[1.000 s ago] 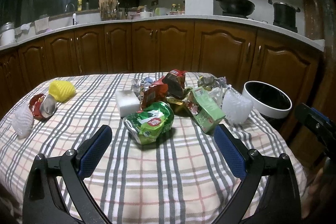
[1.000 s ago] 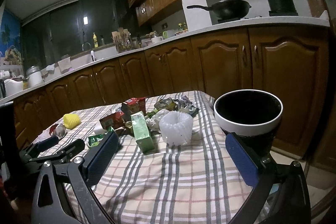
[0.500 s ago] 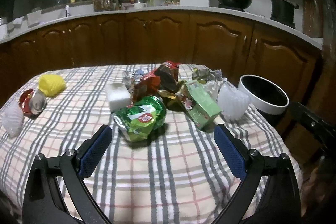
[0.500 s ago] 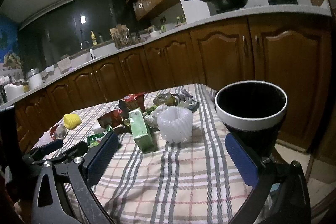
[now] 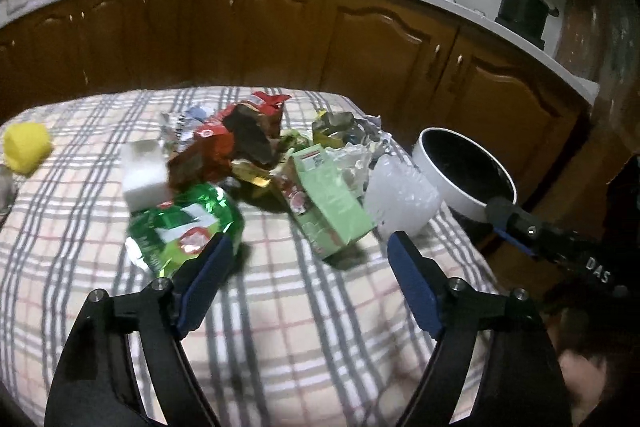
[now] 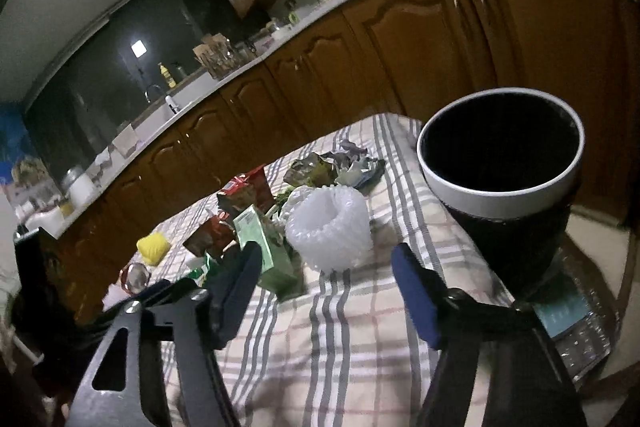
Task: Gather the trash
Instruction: 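Grasp the green juice carton with the left tool while the right tool grasps the white plastic cup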
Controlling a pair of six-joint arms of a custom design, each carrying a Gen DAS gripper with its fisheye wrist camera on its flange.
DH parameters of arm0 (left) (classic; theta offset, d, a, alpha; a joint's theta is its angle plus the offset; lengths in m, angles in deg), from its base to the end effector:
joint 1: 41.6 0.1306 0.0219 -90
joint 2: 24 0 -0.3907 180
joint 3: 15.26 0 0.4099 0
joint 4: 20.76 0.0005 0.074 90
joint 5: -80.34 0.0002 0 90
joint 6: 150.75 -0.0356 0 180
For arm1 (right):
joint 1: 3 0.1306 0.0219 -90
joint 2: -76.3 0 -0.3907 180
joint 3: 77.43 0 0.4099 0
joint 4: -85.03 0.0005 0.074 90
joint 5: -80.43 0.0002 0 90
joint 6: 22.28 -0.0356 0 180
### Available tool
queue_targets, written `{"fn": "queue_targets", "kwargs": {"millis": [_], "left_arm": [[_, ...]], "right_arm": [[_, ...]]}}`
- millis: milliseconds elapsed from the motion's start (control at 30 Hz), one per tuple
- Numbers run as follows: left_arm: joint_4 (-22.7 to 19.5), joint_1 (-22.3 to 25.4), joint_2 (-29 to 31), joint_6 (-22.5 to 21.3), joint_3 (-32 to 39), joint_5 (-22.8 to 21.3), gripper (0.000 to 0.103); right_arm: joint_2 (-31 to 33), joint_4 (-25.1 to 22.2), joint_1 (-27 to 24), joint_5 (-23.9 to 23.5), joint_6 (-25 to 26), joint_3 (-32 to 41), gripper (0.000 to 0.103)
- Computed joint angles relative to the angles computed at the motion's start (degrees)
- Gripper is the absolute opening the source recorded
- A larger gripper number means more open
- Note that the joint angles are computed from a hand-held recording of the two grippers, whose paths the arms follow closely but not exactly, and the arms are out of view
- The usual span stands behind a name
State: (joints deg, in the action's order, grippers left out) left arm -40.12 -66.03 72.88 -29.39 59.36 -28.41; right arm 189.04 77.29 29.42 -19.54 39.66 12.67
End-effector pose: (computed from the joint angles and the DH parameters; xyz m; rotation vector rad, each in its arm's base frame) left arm 0.4857 -0.2086 0.2915 -0.3024 2.2346 -0.1445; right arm 0.5416 0.3507 0.2778 -0.1933 2.1913 0.7995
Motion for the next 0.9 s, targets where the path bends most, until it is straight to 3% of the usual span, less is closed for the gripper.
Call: {"fn": "queue_targets", "kwargs": {"millis": [333, 533, 567, 667, 767, 900], "left_arm": [[-6.6, 2.1, 7.6, -0.4, 9.1, 3.5, 0.08], [-9.8, 3.4, 11.7, -1.1, 14.0, 5.8, 0.08], [-10.4, 3.4, 12.4, -1.4, 14.7, 5.8, 0.078], [-12.1, 3.5, 14.2, -2.2, 16.6, 6.6, 0.059], [-10.7, 3.7, 14.0, -2.8, 16.2, 9.1, 0.044], [-9.6, 3.1, 12.7, -3.8, 14.9, 9.1, 0.036]], "right_arm": [[7.7, -8.1, -2.3, -7.7, -3.4, 10.7, 0.06], [12.4, -12.2, -3.7, -12.6, -5.1, 16.2, 0.048], [12.9, -12.5, -3.9, -13.5, -5.2, 16.8, 0.045], [13.6, -12.4, -4.2, -15.2, -5.4, 17.4, 0.032], [13.6, -12.6, -4.2, -15.5, -4.5, 17.4, 0.021], [11.8, -11.2, -4.2, -15.3, -3.6, 15.4, 0.016]]}}
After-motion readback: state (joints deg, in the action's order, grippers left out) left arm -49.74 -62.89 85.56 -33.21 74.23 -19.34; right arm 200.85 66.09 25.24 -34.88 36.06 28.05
